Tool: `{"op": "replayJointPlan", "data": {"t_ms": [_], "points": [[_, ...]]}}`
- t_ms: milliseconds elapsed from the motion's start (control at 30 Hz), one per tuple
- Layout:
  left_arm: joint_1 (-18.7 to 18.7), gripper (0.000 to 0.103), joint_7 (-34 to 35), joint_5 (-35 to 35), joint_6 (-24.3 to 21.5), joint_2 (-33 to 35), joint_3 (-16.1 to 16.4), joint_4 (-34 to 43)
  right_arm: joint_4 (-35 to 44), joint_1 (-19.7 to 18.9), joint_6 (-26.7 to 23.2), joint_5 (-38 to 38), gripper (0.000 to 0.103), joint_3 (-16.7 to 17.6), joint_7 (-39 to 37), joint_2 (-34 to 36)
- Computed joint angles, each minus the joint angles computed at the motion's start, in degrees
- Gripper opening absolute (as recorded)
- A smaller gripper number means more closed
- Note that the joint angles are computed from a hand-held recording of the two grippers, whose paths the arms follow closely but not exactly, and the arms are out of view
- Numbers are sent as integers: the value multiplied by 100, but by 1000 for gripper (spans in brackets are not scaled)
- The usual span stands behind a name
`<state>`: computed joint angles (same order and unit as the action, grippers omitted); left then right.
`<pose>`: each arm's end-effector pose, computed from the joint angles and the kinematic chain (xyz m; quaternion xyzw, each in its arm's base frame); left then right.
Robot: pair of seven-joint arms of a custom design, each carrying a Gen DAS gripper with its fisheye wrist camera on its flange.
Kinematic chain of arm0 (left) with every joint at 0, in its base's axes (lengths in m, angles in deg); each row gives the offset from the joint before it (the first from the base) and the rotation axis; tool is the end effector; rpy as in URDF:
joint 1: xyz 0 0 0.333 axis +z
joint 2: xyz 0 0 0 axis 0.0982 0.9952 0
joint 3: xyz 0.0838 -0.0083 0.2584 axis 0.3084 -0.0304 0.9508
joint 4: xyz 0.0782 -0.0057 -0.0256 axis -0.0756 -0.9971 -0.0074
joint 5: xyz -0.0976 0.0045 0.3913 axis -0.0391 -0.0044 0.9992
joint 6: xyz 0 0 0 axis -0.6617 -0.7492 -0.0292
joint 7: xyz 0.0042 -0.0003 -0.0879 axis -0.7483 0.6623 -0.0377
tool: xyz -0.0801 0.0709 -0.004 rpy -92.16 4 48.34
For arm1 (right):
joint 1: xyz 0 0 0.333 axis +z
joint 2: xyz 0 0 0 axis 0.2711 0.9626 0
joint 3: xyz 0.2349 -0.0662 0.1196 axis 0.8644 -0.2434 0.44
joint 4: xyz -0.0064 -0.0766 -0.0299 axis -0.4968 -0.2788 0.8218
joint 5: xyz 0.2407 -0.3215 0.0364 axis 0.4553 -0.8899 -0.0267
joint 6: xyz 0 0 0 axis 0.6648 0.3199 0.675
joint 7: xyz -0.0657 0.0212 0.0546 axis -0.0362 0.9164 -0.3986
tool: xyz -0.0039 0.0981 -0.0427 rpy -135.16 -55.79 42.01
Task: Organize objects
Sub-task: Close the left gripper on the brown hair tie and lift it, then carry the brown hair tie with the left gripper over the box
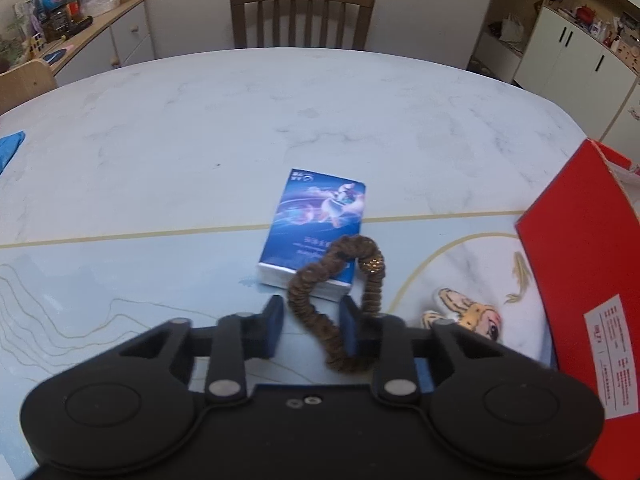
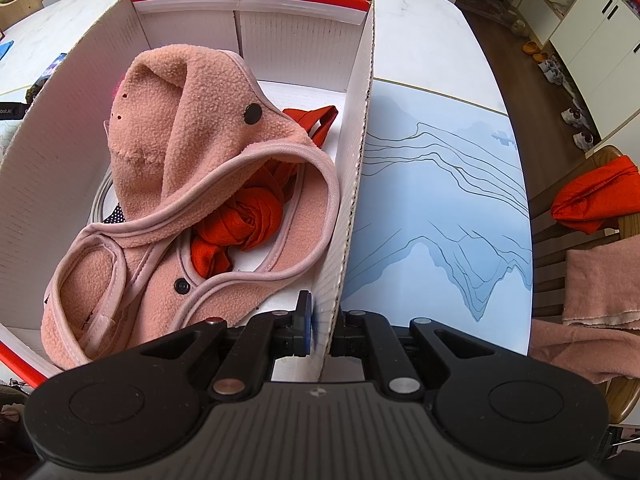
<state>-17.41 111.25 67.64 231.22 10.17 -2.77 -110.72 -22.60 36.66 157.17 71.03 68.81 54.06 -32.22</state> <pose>0.6466 -0.2932 0.3523 -0.7803 0.5613 -0.1904 0.1998 0.6724 0.2764 0.4008 -0.6398 0.7537 -0.1075 0.1054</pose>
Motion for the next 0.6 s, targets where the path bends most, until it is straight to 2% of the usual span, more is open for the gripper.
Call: {"op": "replayJointPlan", "data": {"t_ms": [33, 100, 333, 600], "points": [[3, 19, 19, -8, 7, 2, -9, -1, -2, 2, 0, -1, 7, -1, 4, -3], [0, 7, 44, -30, -38, 19, -16, 35, -6, 5, 4, -6, 7, -3, 7, -5], [-67, 5, -157, 168, 125, -299, -13, -282, -56, 7, 48, -22, 6, -10, 40, -35], [-34, 5, -307, 289, 203, -808, -230, -591, -104, 18, 90, -65, 6, -16, 76, -61]]}}
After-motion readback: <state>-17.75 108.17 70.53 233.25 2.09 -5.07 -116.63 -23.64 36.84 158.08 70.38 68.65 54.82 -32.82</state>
